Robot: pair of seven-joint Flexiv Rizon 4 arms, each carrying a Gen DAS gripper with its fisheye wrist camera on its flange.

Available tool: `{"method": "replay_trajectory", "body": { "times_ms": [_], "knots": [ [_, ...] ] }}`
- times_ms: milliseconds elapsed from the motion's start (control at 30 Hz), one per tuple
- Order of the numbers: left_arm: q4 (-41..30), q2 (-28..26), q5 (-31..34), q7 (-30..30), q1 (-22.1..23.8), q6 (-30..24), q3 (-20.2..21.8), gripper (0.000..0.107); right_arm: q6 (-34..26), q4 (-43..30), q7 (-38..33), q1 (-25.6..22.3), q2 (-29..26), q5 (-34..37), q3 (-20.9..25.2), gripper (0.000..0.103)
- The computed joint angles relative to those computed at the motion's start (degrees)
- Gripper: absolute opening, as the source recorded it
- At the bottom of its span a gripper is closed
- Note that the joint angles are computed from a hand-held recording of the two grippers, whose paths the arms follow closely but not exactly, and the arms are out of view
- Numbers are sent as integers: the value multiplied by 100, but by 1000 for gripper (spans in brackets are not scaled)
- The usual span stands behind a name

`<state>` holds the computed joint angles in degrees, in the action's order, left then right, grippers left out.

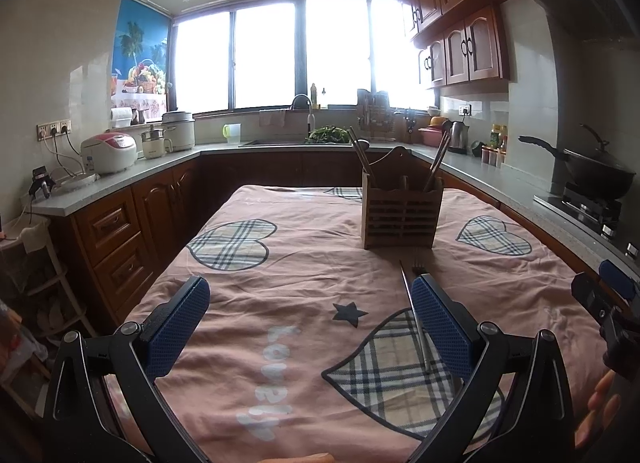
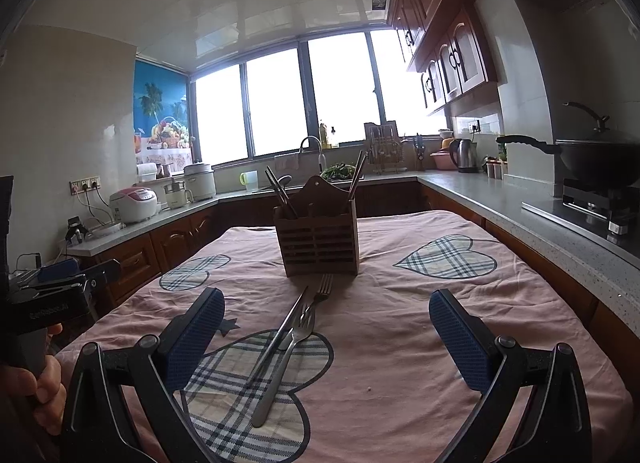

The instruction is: Organize utensils

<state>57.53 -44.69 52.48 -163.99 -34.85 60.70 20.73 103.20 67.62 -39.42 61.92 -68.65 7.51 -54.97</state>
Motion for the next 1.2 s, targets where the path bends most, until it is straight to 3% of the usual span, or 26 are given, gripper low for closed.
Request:
{"method": "replay_trajectory", "body": {
  "times_ms": [1200],
  "knots": [
    [-28,-15,58,76,-27,36,-8,103,37,9,-66,114,-18,124,-118,103]
  ]
}}
